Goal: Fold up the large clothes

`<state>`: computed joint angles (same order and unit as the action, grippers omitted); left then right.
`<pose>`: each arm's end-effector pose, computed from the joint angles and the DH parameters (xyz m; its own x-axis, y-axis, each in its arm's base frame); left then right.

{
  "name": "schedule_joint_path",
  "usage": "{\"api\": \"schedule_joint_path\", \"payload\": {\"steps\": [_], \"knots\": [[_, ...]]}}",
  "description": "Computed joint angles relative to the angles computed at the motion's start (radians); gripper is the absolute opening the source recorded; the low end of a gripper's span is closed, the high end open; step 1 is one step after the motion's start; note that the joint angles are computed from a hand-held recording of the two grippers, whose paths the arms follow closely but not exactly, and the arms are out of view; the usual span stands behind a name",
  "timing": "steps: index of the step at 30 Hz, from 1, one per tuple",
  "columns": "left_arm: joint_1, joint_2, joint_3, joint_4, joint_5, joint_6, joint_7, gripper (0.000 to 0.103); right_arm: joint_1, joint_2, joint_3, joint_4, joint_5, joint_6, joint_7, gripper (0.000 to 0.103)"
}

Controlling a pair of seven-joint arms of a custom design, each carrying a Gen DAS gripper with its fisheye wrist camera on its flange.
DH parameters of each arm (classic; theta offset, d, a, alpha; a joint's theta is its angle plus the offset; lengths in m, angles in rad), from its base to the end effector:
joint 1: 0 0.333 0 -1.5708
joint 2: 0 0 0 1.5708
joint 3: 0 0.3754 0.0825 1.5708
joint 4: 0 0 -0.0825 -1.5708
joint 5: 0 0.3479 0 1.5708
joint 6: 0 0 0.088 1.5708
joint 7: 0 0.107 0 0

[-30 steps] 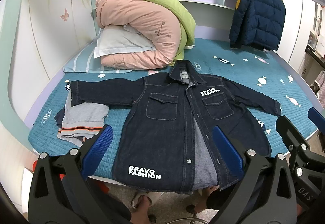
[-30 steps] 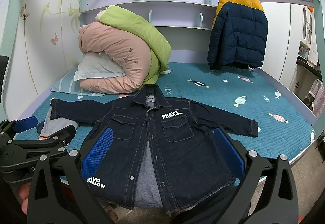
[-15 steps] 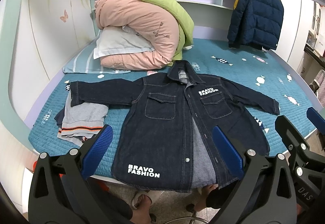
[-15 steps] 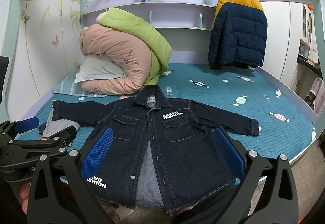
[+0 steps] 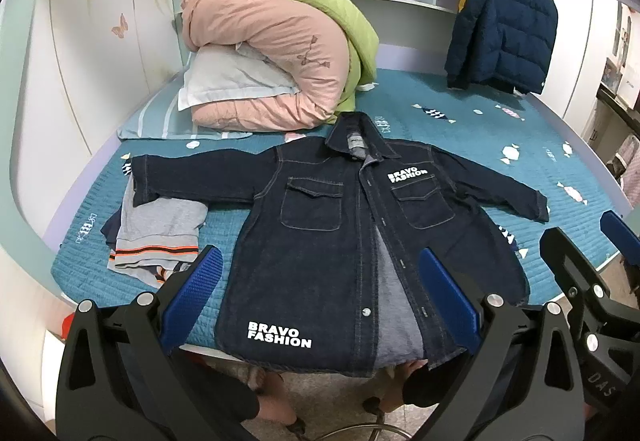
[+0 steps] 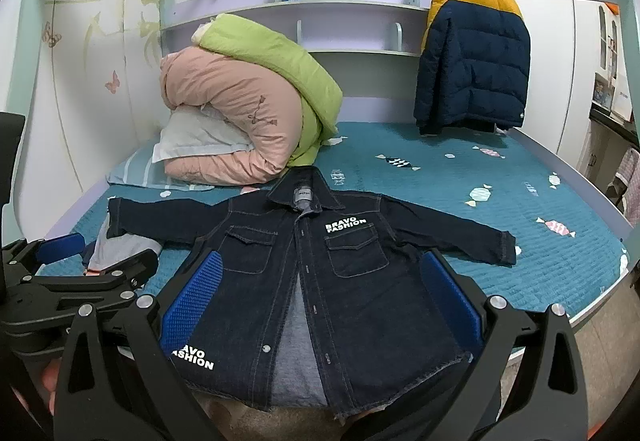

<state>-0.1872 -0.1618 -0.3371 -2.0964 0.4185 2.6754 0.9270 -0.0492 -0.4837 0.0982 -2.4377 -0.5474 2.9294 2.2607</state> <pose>0.4320 -0.2808 0.6424 -0.2022 -0.9793 0.0047 -0.6834 0.1377 -0.7170 0.3850 0.0622 0.6518 -0.1357 -0.9904 -0.0251 -0.5208 0.0928 -0.8486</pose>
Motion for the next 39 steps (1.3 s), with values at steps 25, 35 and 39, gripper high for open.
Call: {"api": "schedule_joint_path", "payload": {"steps": [25, 35, 39], "knots": [[0.072, 0.388, 0.242, 0.264, -0.226, -0.059, 0.168, 0.098, 0.188, 0.69, -0.05, 0.594, 0.459, -0.19, -0.435, 0.053], [0.181, 0.617, 0.283, 0.533, -0.486, -0.129, 0.274, 0.098, 0.211, 1.09, -0.001, 1.105, 0.555, -0.455, -0.519, 0.041], [0.219, 0.726, 0.294, 0.685, -0.53, -0.202, 0.263, 0.098, 0.236, 1.211, -0.009, 1.288, 0.549, -0.534, -0.525, 0.041]]}}
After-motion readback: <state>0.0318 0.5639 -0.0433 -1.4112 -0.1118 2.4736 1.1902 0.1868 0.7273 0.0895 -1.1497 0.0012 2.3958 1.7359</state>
